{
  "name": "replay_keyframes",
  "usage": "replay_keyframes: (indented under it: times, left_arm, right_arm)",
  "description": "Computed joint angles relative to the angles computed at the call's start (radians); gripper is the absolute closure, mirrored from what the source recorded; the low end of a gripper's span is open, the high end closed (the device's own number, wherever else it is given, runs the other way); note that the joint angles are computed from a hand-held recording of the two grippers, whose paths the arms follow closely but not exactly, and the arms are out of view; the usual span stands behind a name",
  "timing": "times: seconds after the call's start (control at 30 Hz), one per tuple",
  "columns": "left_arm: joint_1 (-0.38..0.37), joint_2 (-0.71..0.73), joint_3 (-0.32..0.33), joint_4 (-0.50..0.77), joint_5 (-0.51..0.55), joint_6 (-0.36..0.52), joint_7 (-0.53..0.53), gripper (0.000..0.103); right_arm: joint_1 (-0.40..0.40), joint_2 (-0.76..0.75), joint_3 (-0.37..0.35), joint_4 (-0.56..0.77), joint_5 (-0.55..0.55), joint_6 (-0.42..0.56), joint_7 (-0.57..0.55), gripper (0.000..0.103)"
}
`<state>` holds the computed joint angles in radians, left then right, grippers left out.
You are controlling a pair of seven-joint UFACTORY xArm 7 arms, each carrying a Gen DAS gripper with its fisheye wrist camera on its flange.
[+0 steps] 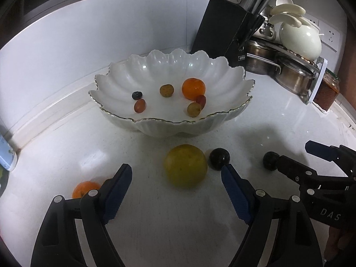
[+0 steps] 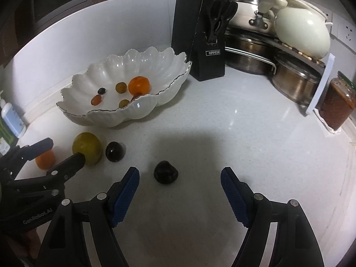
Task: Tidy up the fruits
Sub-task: 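Close the left tool on the large yellow-green fruit while the right tool grasps a dark plum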
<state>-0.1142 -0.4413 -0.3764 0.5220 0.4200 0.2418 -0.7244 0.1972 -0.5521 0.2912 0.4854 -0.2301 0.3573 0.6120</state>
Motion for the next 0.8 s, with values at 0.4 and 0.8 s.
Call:
replay_keyframes:
  times: [0.4,0.8]
  left_arm:
    - [-0.002,0.085,0.035,0.02,-0.012,-0.081,0.044,0.025]
    - [-0.066,0.129,0.105,0.014,-0.103,-0.121,0.161,0.043]
  right_arm:
    - [-0.017,0.093,0.006,0.024,-0.025,-0.057,0.019,0.027]
    - [-0.009,0.158,0.005,0.046,-0.041,-0.089,0.037,0.039]
